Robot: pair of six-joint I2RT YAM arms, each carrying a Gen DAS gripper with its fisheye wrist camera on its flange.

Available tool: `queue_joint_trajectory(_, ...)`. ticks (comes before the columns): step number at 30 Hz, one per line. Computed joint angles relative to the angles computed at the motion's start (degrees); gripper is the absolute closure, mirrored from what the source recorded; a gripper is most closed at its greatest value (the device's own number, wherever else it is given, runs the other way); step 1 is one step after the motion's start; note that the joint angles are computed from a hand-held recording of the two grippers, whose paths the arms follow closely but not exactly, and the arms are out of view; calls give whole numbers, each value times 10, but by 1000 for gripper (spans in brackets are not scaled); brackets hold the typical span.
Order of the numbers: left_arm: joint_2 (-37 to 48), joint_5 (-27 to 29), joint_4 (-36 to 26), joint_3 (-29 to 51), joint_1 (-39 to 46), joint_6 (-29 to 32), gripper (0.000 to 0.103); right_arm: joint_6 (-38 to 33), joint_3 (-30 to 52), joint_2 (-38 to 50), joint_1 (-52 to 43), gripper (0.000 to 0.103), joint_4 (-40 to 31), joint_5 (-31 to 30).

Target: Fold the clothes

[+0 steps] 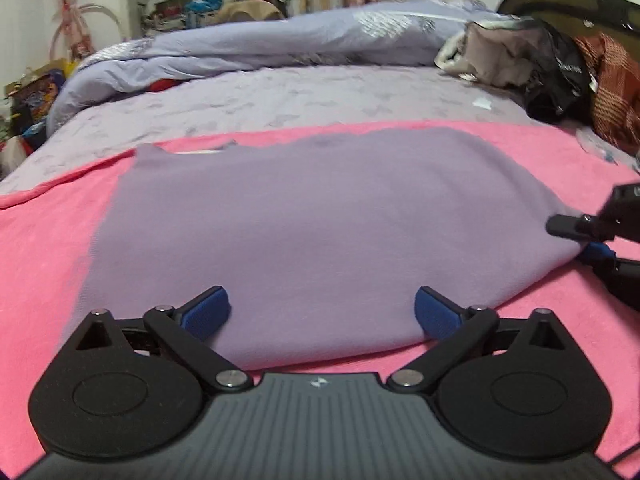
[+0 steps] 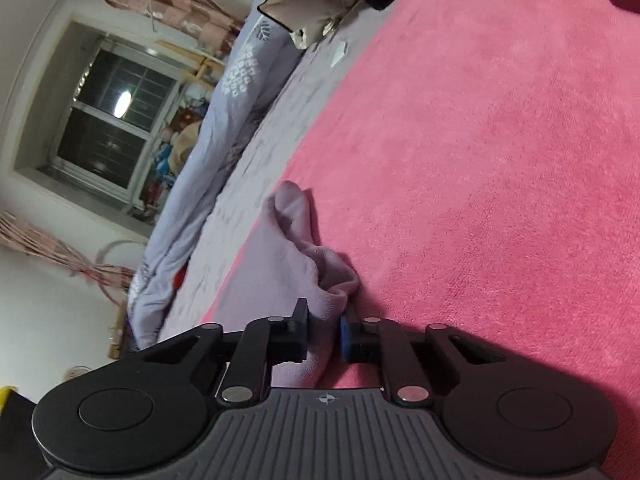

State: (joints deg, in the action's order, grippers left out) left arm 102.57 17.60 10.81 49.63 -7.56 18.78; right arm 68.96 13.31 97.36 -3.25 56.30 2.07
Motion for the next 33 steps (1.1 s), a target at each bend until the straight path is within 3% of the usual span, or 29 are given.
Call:
queue_joint_trajectory(6,31,-2,-11,26,11,35,0,-28,27,-40,49,83,-90,56)
queue_joint_trajectory(8,24,-17,7,10,7,36,0,-21,43,-38,58,91,-119,75)
queue_joint_trajectory(12,-9,1,-1,-6,41,27,2,-36,74,-82,61,94,-217,80)
queue_joint_trajectory(14,-39,22,14,-32,94,16,3,-88,106,-117,80,94,-278,105)
queue_joint_trajectory(17,-46,87,25,-37,212,-8,3,-223,206,-115,166,94,-346,179)
queue_joint_trajectory(21,44,153,-35,47,337,-68,5,-449,402,36,318,94,-400,244)
queue_joint_trajectory(22,64,231,-15,52,370,-101,3,-497,455,80,345,94,-423,248)
queue_joint_trajectory(23,72,258,-19,61,382,-113,3,-519,493,121,363,94,-446,241)
queue_joint_trajectory(25,71,249,-14,56,377,-100,2,-560,581,203,393,95,-503,228)
queue_joint_trajectory(27,61,222,-12,48,365,-88,2,-560,616,247,414,95,-519,264)
queue_joint_trajectory(32,71,266,-8,53,383,-103,1,-505,588,196,401,95,-503,233)
queue_joint_trajectory(33,77,297,14,49,401,-130,1,-505,588,188,402,95,-503,233)
